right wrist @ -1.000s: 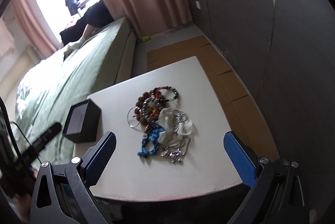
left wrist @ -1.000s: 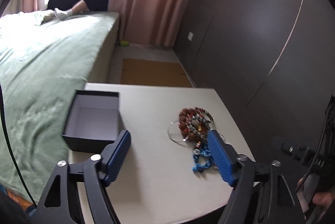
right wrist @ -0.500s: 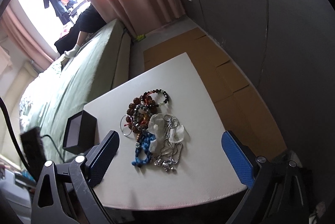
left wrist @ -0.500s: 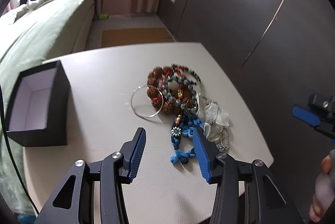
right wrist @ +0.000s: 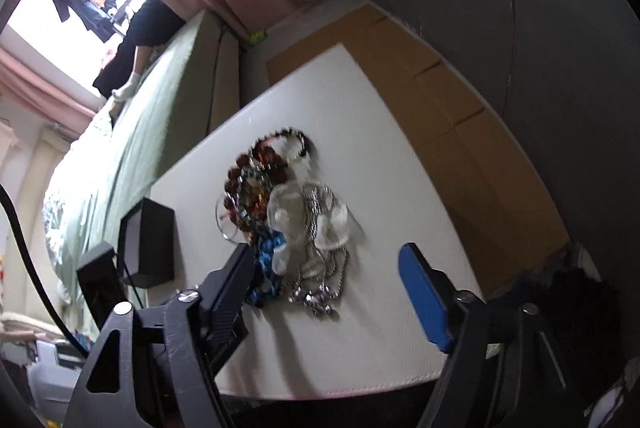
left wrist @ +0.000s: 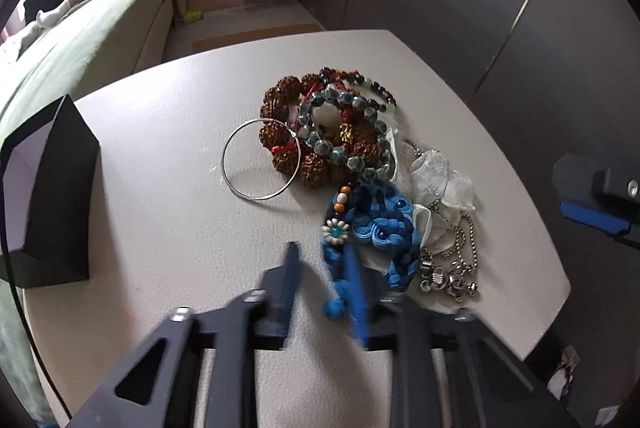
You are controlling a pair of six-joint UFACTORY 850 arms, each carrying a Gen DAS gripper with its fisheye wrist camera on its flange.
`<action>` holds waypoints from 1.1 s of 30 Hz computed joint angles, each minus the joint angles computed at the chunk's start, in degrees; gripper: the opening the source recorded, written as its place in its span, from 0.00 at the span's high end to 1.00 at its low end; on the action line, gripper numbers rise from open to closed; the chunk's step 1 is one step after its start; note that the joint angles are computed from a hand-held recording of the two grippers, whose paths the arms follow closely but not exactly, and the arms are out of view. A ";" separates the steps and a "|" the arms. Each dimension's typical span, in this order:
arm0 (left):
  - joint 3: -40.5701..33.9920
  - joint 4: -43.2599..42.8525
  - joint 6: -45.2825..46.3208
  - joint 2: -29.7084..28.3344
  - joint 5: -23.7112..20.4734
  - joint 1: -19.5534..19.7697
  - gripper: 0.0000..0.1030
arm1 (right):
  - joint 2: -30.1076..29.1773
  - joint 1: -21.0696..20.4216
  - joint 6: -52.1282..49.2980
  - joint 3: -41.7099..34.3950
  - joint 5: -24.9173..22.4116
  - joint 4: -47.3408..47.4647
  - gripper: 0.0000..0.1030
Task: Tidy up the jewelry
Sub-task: 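Grasp the blue beaded bracelet with the left gripper while the right grasps the silver chain, then carry the blue bracelet and silver chain with both grippers over the black box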
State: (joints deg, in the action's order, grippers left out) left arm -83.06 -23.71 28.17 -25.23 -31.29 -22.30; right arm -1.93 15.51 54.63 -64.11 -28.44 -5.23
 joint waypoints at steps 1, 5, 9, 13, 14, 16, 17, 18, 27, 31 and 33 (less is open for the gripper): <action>-0.41 -0.57 0.35 -0.37 -0.57 0.26 0.93 | -0.47 0.12 -0.90 -0.21 -0.56 0.55 0.28; -2.20 -9.26 3.96 -1.16 -5.25 3.22 0.93 | -1.75 0.49 -4.33 -1.08 -1.72 1.91 0.28; -1.39 -13.78 8.00 0.61 -5.21 4.86 0.93 | -3.04 1.04 -7.17 -1.95 -3.04 2.77 0.28; -1.32 -16.48 9.53 1.54 -6.29 6.46 0.93 | -5.48 2.09 -8.66 -3.87 -5.36 1.56 0.28; -1.24 -16.97 9.71 1.76 -6.51 6.84 0.93 | -6.26 2.47 -9.07 -4.50 -6.15 1.00 0.28; -1.28 -19.79 11.52 2.07 -7.99 8.10 0.93 | -7.81 3.27 -9.55 -5.86 -7.92 -0.76 0.28; -1.31 -20.34 11.72 2.23 -8.26 8.55 0.93 | -8.55 3.68 -9.60 -6.57 -8.88 -1.76 0.28; -1.34 -20.71 11.84 2.30 -8.00 8.86 0.93 | -9.33 4.14 -9.51 -7.24 -9.76 -2.91 0.28; -0.66 -22.30 13.70 4.04 -9.47 11.98 0.93 | -14.43 8.93 -7.11 -11.32 -17.51 -14.62 0.39; -0.11 -24.04 15.31 4.85 -9.90 12.63 0.93 | -13.82 8.97 -7.68 -10.79 -16.76 -14.56 0.64; 0.16 -24.28 15.57 5.16 -9.43 12.74 0.93 | -13.16 8.80 -7.53 -10.15 -16.21 -14.54 0.77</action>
State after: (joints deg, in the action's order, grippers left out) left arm -82.89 -47.99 43.74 -20.08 -40.72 -9.56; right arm -15.09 24.31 47.10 -74.27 -44.65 -19.78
